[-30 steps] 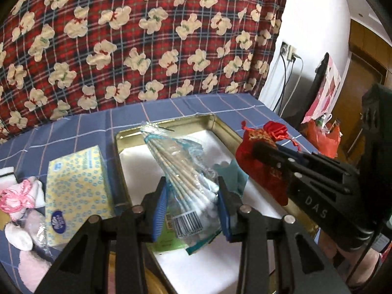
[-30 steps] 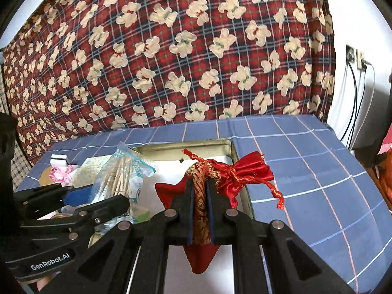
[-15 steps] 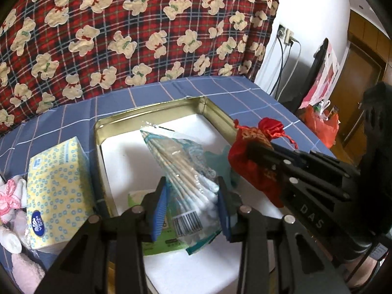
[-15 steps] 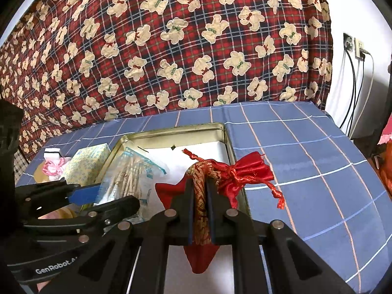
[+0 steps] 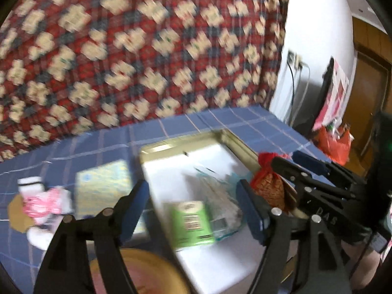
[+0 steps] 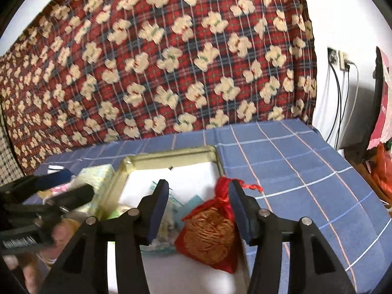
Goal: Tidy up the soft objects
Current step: 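Move both tools back over the remaining soft items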
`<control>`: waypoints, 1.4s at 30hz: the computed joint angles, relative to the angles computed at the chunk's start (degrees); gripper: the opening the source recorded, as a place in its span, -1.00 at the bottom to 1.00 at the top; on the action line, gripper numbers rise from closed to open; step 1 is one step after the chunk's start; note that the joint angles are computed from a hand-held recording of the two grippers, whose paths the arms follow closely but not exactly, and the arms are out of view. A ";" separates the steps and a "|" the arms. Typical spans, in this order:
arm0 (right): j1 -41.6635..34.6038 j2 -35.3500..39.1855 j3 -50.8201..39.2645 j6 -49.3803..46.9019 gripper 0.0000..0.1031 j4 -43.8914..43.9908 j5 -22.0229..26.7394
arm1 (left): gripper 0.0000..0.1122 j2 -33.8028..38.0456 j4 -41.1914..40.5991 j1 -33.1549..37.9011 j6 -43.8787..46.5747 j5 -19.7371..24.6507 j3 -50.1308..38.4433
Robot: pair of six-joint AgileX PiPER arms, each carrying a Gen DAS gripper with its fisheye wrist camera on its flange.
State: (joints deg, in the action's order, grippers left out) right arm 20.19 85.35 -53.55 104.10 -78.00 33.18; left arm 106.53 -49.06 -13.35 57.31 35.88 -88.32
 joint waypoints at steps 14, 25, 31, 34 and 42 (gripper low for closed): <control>19.02 18.40 -22.18 -11.68 0.26 1.94 -3.66 | 0.78 4.28 -8.89 23.73 9.88 -11.74 3.42; 22.10 47.18 -65.75 -58.60 0.26 41.44 10.13 | 0.82 10.34 -10.54 30.07 11.63 -10.33 -0.82; 22.32 56.80 -82.14 -67.43 0.26 46.75 22.14 | 0.82 12.66 -10.00 31.59 10.81 -8.40 -2.39; 22.01 59.32 -86.98 -69.89 0.23 48.84 24.63 | 0.82 13.02 -9.75 32.00 10.00 -7.26 -3.05; 22.62 52.90 -74.65 -63.37 -0.72 43.25 16.22 | 0.82 12.80 -8.55 31.55 9.24 -7.11 -3.05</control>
